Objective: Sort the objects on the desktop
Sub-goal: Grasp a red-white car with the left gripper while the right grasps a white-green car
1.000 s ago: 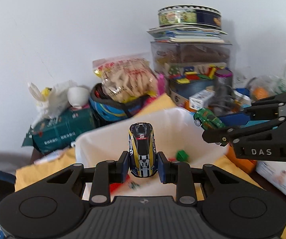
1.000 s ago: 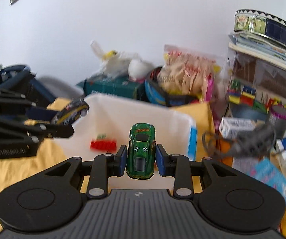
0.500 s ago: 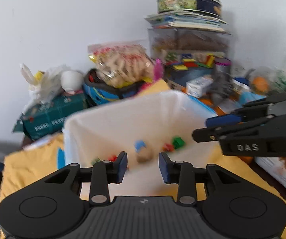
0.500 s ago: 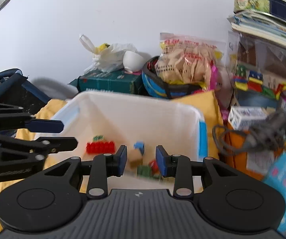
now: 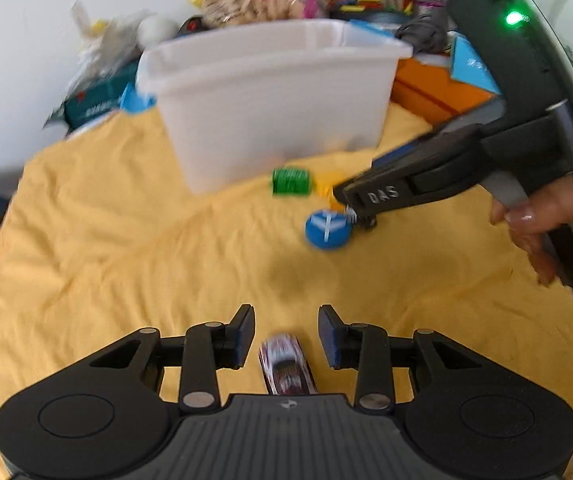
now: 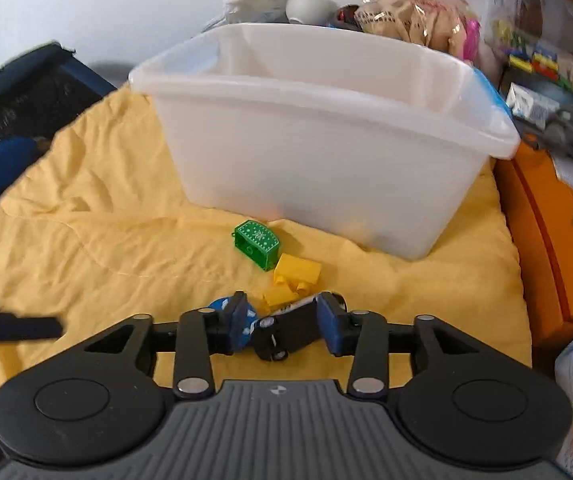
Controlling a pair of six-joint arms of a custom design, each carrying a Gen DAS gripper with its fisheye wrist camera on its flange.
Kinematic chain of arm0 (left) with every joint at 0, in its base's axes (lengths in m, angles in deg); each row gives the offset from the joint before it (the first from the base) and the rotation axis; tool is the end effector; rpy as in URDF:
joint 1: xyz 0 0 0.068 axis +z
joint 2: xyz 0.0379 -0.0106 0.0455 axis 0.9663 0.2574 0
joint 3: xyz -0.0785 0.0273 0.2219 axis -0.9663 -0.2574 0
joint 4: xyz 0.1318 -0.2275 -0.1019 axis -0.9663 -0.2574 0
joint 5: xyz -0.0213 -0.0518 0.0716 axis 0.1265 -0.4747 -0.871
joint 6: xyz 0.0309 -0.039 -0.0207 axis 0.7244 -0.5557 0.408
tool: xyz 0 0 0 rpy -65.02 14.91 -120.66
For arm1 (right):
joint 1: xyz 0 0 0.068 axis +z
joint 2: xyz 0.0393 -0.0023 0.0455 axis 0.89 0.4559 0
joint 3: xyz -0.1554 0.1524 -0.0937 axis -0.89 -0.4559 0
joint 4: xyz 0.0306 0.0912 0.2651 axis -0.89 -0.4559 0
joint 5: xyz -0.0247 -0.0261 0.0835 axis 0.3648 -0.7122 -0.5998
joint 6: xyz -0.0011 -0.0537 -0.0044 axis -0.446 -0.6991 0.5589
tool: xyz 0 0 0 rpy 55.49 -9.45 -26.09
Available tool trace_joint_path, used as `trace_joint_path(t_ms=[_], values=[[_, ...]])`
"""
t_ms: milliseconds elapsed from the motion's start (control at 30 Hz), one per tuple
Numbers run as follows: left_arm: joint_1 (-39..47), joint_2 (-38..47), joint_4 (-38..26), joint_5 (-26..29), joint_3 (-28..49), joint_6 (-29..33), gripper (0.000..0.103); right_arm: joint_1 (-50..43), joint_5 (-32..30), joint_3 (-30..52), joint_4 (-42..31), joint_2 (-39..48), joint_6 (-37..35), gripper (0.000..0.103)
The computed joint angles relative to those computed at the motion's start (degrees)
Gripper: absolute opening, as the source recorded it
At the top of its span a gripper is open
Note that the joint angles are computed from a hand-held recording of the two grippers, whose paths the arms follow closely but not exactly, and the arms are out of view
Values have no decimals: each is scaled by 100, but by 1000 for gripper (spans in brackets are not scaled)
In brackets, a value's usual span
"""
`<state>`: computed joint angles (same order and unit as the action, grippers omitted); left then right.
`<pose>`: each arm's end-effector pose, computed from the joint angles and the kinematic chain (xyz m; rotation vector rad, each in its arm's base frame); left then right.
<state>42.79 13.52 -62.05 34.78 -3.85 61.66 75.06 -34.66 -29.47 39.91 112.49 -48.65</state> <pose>0.2607 -0.1655 0.0832 0.8019 2.3221 -0.2270 0.2949 0.0567 0.0907 0.0223 2.4042 -0.0619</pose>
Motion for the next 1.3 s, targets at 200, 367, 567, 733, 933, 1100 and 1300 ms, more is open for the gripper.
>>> trace_joint_path(t_ms=[200,367,567,733,933,1100,1300], values=[[71,-29,81,26,-190,-52,39,109,458,-8,185,398,-238,29],[113,113,-19,41,-164,-153,41,-154,310,-728,50,-366,-92,23],[249,384,-2,406,-163,-254,41,-464,-180,-1316,-246,-1237,-294,15],[405,306,152,723,-277,-235,34,-270,-599,-1783,-1039,-2315,-379,15],[150,449,226,1011,-120,-147,34,18,-703,-1856,-1909,-2990,-418,15],[-13,548,309,780,-143,16,35,169,-1075,-1976,-2254,-3560,-286,18],[-52,557,333,700,-155,-13,35,1428,824,-2121,-717,-2599,-1705,39]])
